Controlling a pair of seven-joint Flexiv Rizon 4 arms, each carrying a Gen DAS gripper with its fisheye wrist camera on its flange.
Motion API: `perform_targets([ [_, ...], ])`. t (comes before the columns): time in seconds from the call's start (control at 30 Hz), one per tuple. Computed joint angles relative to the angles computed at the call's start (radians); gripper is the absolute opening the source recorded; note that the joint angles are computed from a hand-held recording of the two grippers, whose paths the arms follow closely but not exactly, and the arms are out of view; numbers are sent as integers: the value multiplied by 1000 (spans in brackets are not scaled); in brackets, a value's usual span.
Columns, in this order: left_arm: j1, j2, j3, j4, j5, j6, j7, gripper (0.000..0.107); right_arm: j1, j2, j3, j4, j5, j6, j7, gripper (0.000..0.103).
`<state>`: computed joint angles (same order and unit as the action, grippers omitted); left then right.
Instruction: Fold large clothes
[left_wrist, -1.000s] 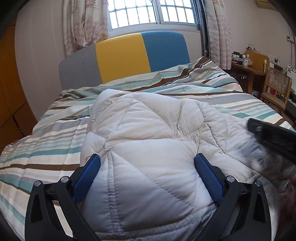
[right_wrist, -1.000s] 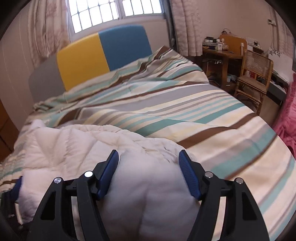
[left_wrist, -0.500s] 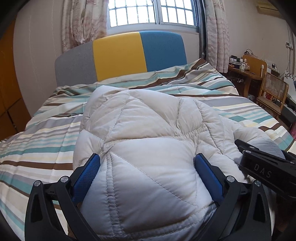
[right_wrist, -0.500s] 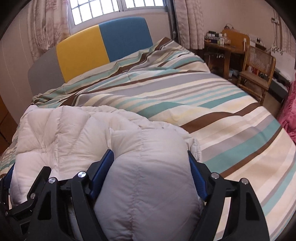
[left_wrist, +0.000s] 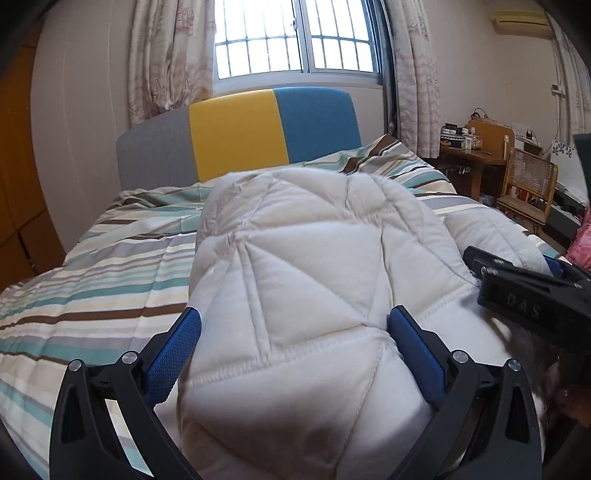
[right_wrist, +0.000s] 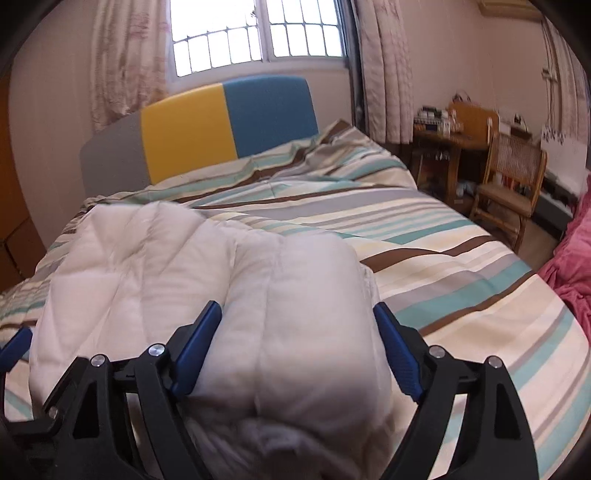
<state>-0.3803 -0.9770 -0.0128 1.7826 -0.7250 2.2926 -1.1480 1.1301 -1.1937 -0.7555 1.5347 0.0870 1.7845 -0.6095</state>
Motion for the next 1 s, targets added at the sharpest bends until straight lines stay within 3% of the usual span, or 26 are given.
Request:
perform_targets([
  [0.07, 8, 1, -3, -12, 5, -42, 9, 100, 46, -37, -54, 19, 31, 0, 19, 83],
  [0.1, -1, -4, 6, -28, -10, -66, 21, 100, 34, -30, -39, 7, 27, -17, 13, 83],
  [0.2, -15, -6, 25, -46, -31, -108, 35, 100, -75, 21, 92, -39, -49, -44, 12, 84],
  [0.27, 7, 10, 9, -22, 16, -104, 10, 100, -102, 36, 130, -30, -60, -12, 10, 84],
  [0.5, 290, 145, -152, 172, 414, -137, -244, 100, -146, 132, 242, 68, -34, 52, -49, 93],
  [0.6, 303, 163, -133, 212, 416, -110, -291, 100, -181, 181, 311, 114, -41, 78, -104, 94],
  [0.7, 426, 172, -196, 237, 558, -155, -371, 100, -258, 221, 418, 131, -66, 82, -151, 95],
  [0.8, 606, 148, -338, 254, 742, -184, -469, 100, -376, 239, 562, 115, -120, 69, -186, 95],
  [0.87, 680, 129, -404, 249, 829, -209, -502, 100, -475, 241, 679, 98, -165, 53, -195, 95],
  [1.0, 714, 120, -442, 219, 908, -281, -510, 100, -623, 240, 857, 63, -260, -32, -210, 95],
])
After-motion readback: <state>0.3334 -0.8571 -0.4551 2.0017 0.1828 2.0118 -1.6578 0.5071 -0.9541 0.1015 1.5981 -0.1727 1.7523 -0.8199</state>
